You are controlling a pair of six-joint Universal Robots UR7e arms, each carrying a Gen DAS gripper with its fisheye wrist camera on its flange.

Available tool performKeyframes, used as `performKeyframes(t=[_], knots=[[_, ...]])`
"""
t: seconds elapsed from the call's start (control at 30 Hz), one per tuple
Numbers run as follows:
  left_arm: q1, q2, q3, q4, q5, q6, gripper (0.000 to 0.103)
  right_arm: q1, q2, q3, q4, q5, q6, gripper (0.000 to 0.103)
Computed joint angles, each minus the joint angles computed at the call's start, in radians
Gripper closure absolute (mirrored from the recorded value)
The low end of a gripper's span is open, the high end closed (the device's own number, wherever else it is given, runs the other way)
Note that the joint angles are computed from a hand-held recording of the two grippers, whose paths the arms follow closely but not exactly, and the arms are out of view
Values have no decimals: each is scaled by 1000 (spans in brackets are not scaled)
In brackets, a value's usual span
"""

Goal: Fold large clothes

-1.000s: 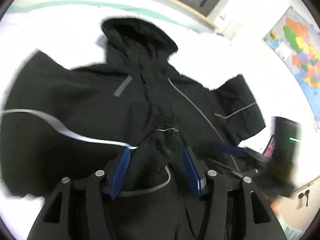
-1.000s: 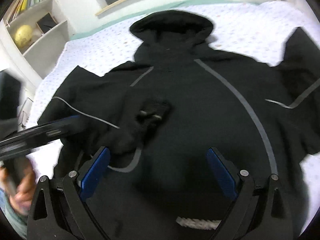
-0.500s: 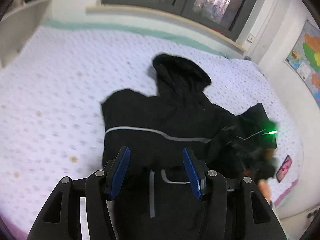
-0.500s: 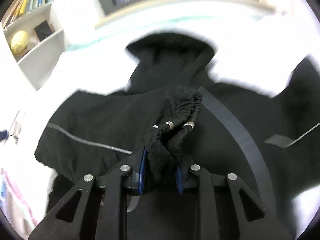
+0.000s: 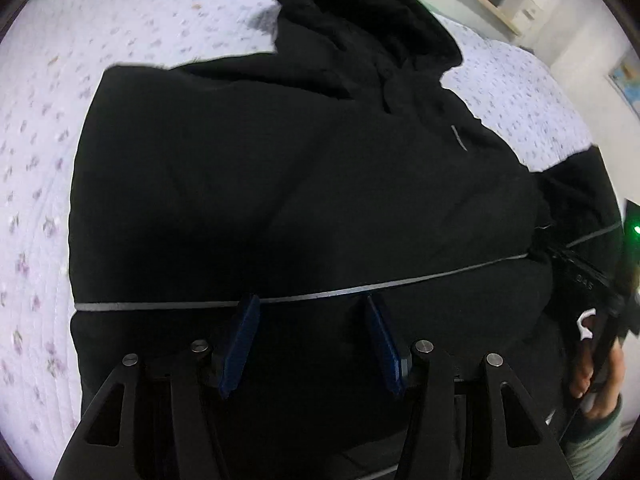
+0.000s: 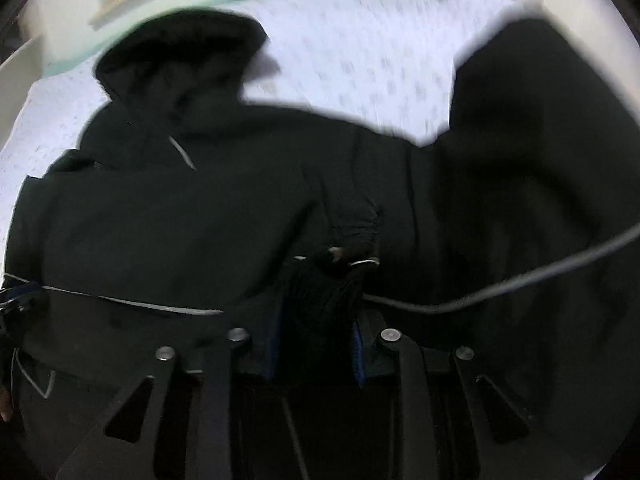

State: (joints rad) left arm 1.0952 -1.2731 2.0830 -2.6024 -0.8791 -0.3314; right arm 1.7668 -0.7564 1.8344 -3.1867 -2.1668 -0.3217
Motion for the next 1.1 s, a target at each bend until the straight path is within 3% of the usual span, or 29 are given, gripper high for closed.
performKeyframes(t=[0.13,0.2,0.27,0.37,0.47,0.53,0.63,0.73,0.83,0.9,1.03,1.1], knots=[[-41,-39,4,67,27,7,47,21,-35,19,7,-25,-3,63],[-62,-80,28,24,-10,48,46,53,-59,47,-79,-30,-19,55],[-85,-115,59,-32,-29,73,44,86,-85,91,-180,19,-55,36],[-74,-105,54,-21,-38,49,40,128,-84,96,-128,98,-64,36],[-17,-49,14,106,-28,-56,41,143,8,44,-58,38,-60,37],[-21,-38,26,76,-8,-41,41,112,87,-8,47,-28,-11,36],[-62,-43,9,189,61,-103,41,68,76,5,60,50,38,37],[-135,-120,19,307,65,-161,41,72,-14,65,94,114,67,37],[-232,-229,31,374,18,-232,41,101,-110,172,-7,130,-15,36],[-330,-272,0,479,32,-314,41,128,-192,248,-77,134,-60,36],[-500,-268,-98,625,59,-431,41,154,-379,367,-146,176,-84,34],[-556,-225,-165,654,50,-457,41,149,-436,355,-123,170,-80,34]])
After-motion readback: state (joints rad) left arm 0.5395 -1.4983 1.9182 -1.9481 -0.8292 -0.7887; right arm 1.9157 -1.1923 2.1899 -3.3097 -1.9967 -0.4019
